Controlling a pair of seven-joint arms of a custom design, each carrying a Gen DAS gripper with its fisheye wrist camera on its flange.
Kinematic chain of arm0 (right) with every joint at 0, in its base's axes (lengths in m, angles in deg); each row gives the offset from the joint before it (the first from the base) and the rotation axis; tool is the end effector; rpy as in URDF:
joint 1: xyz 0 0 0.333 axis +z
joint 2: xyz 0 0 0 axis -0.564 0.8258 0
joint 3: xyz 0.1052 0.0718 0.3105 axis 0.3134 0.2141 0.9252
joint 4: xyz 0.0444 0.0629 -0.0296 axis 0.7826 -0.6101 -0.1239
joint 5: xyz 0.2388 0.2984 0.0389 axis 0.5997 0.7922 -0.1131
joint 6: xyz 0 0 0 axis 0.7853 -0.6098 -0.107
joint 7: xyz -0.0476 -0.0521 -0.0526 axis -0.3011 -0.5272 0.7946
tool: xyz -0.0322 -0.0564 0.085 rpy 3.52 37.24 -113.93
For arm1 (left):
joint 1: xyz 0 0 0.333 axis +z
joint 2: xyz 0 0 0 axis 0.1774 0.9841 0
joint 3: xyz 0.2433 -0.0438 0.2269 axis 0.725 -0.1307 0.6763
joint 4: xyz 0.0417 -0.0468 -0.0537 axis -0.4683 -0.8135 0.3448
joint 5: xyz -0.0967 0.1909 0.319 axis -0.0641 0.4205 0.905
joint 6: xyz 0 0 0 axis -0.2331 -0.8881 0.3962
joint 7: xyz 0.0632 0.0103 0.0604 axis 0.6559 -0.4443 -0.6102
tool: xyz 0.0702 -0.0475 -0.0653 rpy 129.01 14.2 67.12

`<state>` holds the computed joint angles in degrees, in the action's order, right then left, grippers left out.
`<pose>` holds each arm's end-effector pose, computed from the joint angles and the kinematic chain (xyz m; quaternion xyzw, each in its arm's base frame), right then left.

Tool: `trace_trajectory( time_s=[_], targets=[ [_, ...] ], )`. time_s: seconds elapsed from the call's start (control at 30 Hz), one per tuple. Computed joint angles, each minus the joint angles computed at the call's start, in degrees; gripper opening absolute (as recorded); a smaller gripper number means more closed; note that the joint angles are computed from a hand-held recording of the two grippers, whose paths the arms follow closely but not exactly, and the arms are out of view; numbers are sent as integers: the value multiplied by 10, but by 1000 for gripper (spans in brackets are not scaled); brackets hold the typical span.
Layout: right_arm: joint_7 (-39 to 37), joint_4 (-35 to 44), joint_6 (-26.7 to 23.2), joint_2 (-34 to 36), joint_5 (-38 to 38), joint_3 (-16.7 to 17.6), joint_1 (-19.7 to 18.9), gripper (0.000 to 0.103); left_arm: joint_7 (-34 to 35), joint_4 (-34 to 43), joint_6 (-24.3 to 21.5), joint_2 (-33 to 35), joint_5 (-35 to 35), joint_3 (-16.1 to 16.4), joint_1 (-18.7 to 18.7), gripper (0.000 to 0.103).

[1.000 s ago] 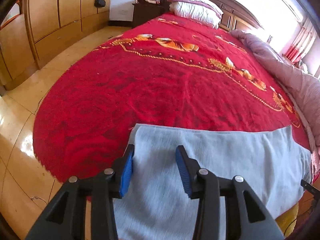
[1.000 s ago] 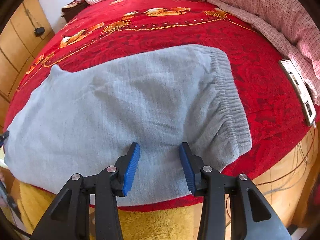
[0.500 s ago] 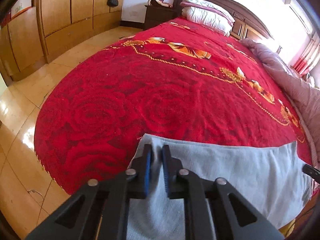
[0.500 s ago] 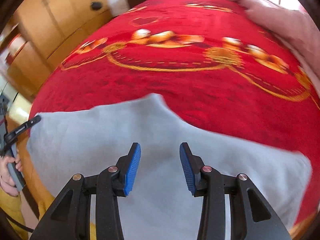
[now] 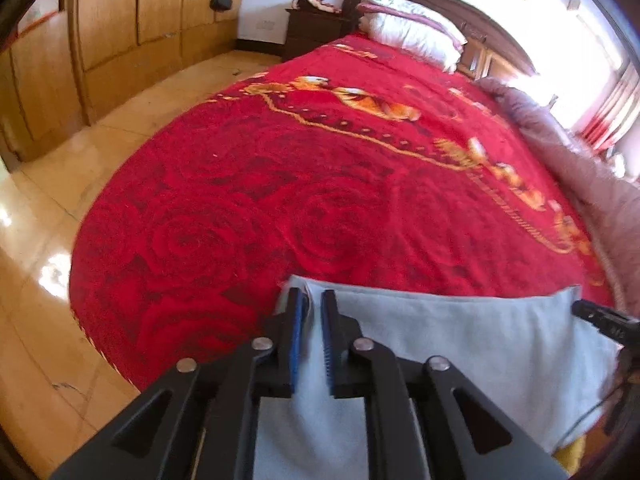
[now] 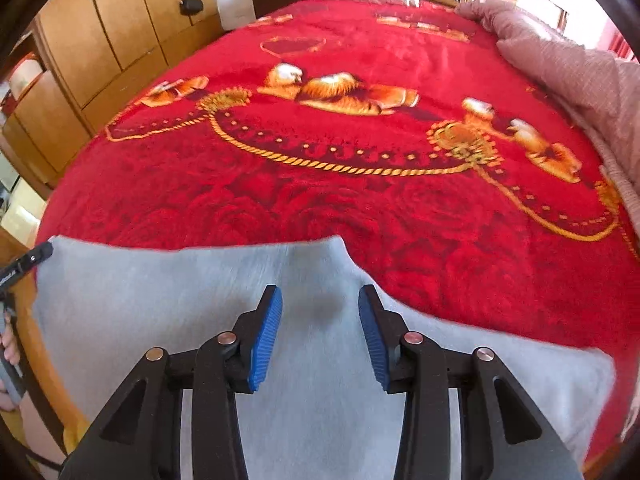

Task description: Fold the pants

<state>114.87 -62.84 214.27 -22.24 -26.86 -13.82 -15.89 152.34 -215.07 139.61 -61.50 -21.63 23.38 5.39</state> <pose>0.4626 0.2350 0.3888 -0.7363 0.6204 -0.1633 0.2152 0.4257 -0.0598 0.4010 -0.7442 0.5900 -0.2703 0.1581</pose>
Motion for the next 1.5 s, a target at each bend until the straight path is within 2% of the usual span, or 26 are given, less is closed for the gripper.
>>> trace_trajectory(
  time_s=[0.03,0.07,0.2,0.33,0.43,0.63,0.73,0.8,0.87,0.93,1.03,1.13,1.23,1.33,1.4,1.5],
  targets=[
    [-2,-14,3,-17,2,0,0,42,23,-7,-2,-11,-18,27,-31,22],
    [-11,-33,7,-38,10,2,0,42,33,-11,-7,-21,-22,36,-42,29],
    [-14,-96,-6,-109,17,27,-15,42,61,-29,-44,-61,-11,24,-37,40],
    [24,-147,-27,-162,0,64,-45,42,80,-40,-60,-74,-10,20,-36,47],
    [57,-189,-27,-194,0,81,-64,43,69,-44,-72,-73,6,-4,-10,50],
    [118,-228,-28,-197,-9,107,-106,43,50,-49,-73,-70,48,-32,21,57],
    [141,-243,15,-192,-19,106,-120,47,54,-48,-73,-65,53,-24,15,58],
    [140,-255,45,-189,-8,97,-122,53,55,-47,-75,-62,47,-17,8,59],
    [152,-269,82,-188,-10,116,-150,55,59,-46,-74,-59,41,-10,3,60],
    [163,-275,100,-191,-15,155,-187,55,57,-45,-72,-57,45,-16,9,61],
    [169,-276,106,-193,-12,199,-222,57,48,-47,-66,-55,64,-33,25,63],
    [168,-281,119,-192,-1,212,-234,58,45,-46,-62,-51,72,-34,26,65],
    [154,-290,147,-187,22,209,-237,62,47,-46,-57,-47,68,-26,20,66],
    [135,-292,158,-183,40,212,-236,68,42,-49,-53,-47,75,-33,26,66],
    [124,-292,161,-183,51,224,-243,71,39,-50,-49,-47,78,-35,28,67],
    [110,-292,167,-185,65,261,-271,75,38,-50,-46,-45,79,-32,26,67]
  ],
)
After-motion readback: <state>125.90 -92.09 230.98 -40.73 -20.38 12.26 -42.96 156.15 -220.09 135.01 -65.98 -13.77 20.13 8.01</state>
